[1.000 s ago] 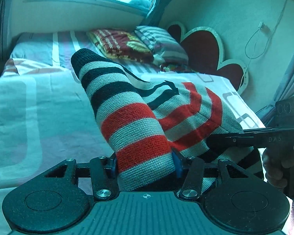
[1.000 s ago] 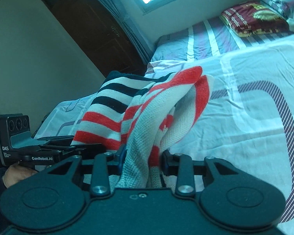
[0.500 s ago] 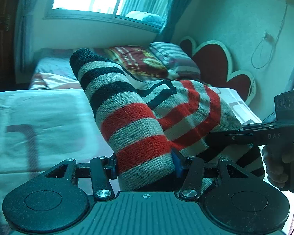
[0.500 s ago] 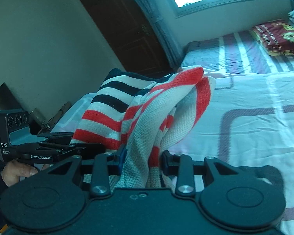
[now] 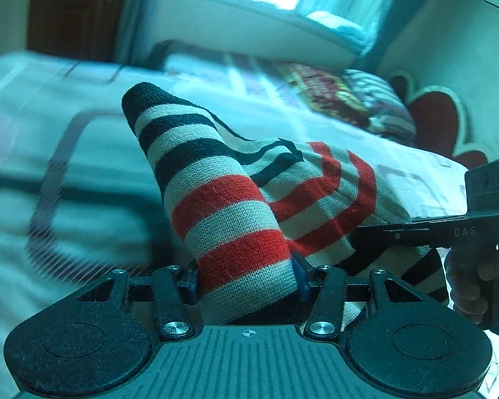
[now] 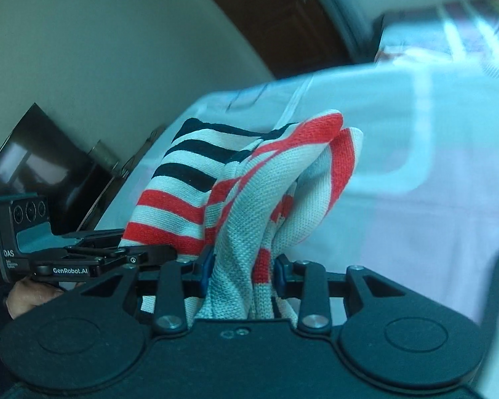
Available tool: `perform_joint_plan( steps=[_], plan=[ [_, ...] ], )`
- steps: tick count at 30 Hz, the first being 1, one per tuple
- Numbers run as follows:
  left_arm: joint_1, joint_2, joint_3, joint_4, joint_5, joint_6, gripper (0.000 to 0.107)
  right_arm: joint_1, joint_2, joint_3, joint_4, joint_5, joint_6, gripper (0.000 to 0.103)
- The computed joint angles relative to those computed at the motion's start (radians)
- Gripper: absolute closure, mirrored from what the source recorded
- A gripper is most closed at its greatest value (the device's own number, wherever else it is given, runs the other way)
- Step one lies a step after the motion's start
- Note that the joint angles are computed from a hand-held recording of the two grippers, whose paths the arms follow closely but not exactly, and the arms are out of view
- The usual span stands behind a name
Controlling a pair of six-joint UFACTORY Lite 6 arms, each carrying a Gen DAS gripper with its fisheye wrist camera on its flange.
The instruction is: Fold small clothes
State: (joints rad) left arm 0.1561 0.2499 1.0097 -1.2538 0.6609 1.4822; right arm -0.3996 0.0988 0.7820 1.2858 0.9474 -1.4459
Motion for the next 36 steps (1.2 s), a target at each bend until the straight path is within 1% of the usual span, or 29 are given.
perform_joint_plan(
  steps=[1,2,3,4,5,7,9,11,12,13,15,16,18,19,20,21,23,24,27,30,31,32,33,34,35,36],
  plan=[
    [0.029,0.035,-0.003,-0.008,0.001,0.023,0.056,0.028,0.052,0.012,0.022,-0.021,-0.016,0.069],
    [0.047,0.072,-0.006,-0.021,-0.005,0.043,0.055,0.063,0.090,0.011,0.045,-0.074,-0.020,0.069],
    [0.076,0.109,-0.015,-0.064,0.013,0.092,0.050,0.064,0.154,0.030,0.052,-0.092,-0.031,0.069],
    [0.114,0.146,-0.026,-0.132,0.058,0.158,0.047,0.042,0.220,0.045,0.071,-0.069,-0.048,0.068],
    [0.137,0.172,-0.037,-0.179,0.079,0.195,0.043,0.000,0.276,0.054,0.098,-0.004,-0.076,0.069],
    [0.152,0.189,-0.073,-0.267,0.093,0.293,0.038,-0.038,0.331,0.088,0.082,0.050,-0.081,0.071],
    [0.130,0.182,-0.097,-0.331,0.074,0.337,0.037,-0.032,0.329,0.109,0.053,0.046,-0.054,0.070],
    [0.114,0.120,-0.143,-0.351,0.036,0.337,0.037,-0.029,0.315,0.130,0.015,0.046,0.013,0.066],
    [0.123,0.066,-0.178,-0.348,0.024,0.335,0.036,-0.033,0.258,0.091,0.000,0.036,0.025,0.056],
    [0.143,0.022,-0.216,-0.341,0.038,0.341,0.036,-0.054,0.210,0.070,-0.022,0.037,0.030,0.045],
    [0.185,-0.051,-0.276,-0.306,0.084,0.319,0.036,-0.145,0.148,0.020,-0.081,0.112,-0.004,0.036],
    [0.202,-0.079,-0.308,-0.305,0.097,0.324,0.036,-0.183,0.133,0.005,-0.110,0.151,-0.010,0.036],
    [0.233,-0.084,-0.344,-0.279,0.120,0.329,0.036,-0.213,0.137,-0.008,-0.148,0.182,-0.009,0.037],
    [0.240,-0.092,-0.356,-0.265,0.114,0.322,0.036,-0.221,0.135,-0.020,-0.167,0.193,-0.015,0.049],
    [0.251,-0.084,-0.366,-0.269,0.117,0.330,0.036,-0.205,0.123,-0.035,-0.163,0.163,-0.029,0.063],
    [0.264,-0.073,-0.368,-0.275,0.131,0.336,0.036,-0.207,0.114,-0.048,-0.167,0.130,-0.028,0.069],
    [0.260,-0.100,-0.403,-0.317,0.116,0.399,0.035,-0.249,0.163,-0.045,-0.146,0.145,-0.037,0.073],
    [0.249,-0.118,-0.423,-0.335,0.099,0.424,0.034,-0.262,0.166,-0.055,-0.145,0.125,-0.053,0.066],
    [0.232,-0.172,-0.482,-0.372,0.061,0.467,0.033,-0.282,0.171,-0.081,-0.136,0.123,-0.066,0.067],
    [0.253,-0.290,-0.557,-0.343,0.046,0.432,0.033,-0.274,0.084,-0.121,-0.152,0.106,-0.002,0.063],
    [0.257,-0.337,-0.587,-0.345,0.032,0.442,0.032,-0.291,0.051,-0.144,-0.155,0.124,-0.007,0.062],
    [0.261,-0.385,-0.624,-0.349,0.021,0.458,0.030,-0.312,0.032,-0.159,-0.161,0.152,-0.020,0.062],
    [0.255,-0.421,-0.659,-0.362,-0.005,0.478,0.016,-0.323,0.025,-0.172,-0.172,0.160,-0.028,0.058],
    [0.232,-0.446,-0.693,-0.392,-0.056,0.503,0.006,-0.329,0.030,-0.175,-0.200,0.127,-0.009,0.049],
    [0.196,-0.461,-0.717,-0.425,-0.119,0.517,0.006,-0.322,0.050,-0.180,-0.193,0.097,0.001,0.053],
    [0.179,-0.472,-0.745,-0.483,-0.142,0.563,0.006,-0.341,0.061,-0.181,-0.190,0.110,0.007,0.052]
  ],
)
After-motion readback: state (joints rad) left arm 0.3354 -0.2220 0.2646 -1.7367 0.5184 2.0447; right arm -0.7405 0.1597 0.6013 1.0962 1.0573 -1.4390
